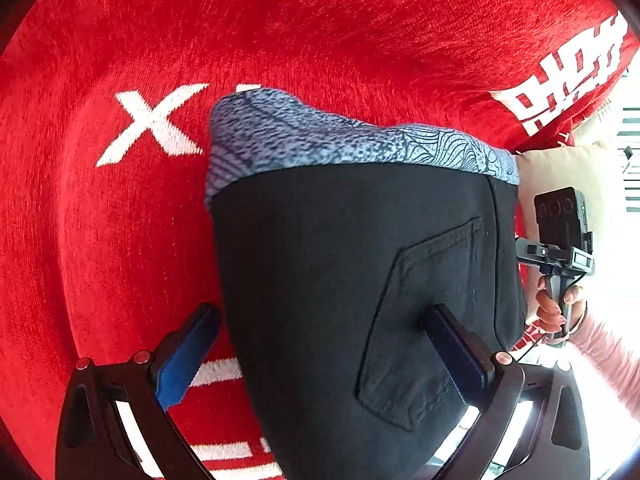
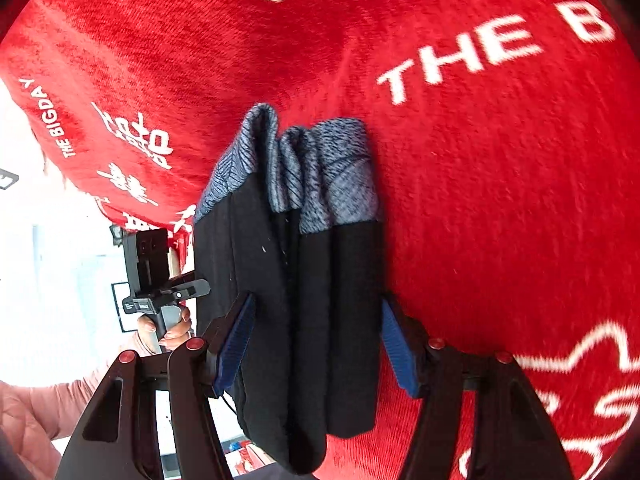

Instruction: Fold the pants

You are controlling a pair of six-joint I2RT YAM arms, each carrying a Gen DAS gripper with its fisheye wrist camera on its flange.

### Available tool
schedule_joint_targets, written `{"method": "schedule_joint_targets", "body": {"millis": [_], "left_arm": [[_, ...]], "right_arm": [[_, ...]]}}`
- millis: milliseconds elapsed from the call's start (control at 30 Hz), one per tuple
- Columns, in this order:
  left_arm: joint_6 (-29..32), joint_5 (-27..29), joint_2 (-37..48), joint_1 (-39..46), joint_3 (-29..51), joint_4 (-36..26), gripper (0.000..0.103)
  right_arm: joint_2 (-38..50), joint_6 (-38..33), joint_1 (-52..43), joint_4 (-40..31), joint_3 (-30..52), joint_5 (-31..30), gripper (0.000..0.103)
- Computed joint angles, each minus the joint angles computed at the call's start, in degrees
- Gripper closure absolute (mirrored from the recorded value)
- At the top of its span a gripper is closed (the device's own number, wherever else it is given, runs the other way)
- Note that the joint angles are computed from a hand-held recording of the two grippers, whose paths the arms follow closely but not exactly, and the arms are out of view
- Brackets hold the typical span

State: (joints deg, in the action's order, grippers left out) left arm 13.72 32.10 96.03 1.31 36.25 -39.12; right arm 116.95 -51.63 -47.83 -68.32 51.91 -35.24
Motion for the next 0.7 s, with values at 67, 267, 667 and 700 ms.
{"method": "schedule_joint_targets", "body": {"millis": [67, 267, 667, 700], "left_arm": [[-3.4, -0.2, -1.4, -2.8, -0.8, 2.3, 0.001], [-9.8, -1.9, -9.2, -7.2, -3.2, 4.1, 0.031], [-14.0, -1.9, -27.1, -6.8, -4.0, -8.5, 0.049], [-13.5, -1.8, -29.9, -5.8, -4.1, -11.2, 0.049]], "right_arm": [[0.0, 1.4, 0.5, -0.2, 0.6, 0.2, 0.038], [-7.8, 8.4, 4.0, 2.9, -3.5, 0.0, 0.058], [-15.0, 2.3, 0.1, -11.0, -3.4, -1.1, 0.067], [-15.7, 0.8, -1.0, -13.1, -3.4, -0.6, 0.067]]}}
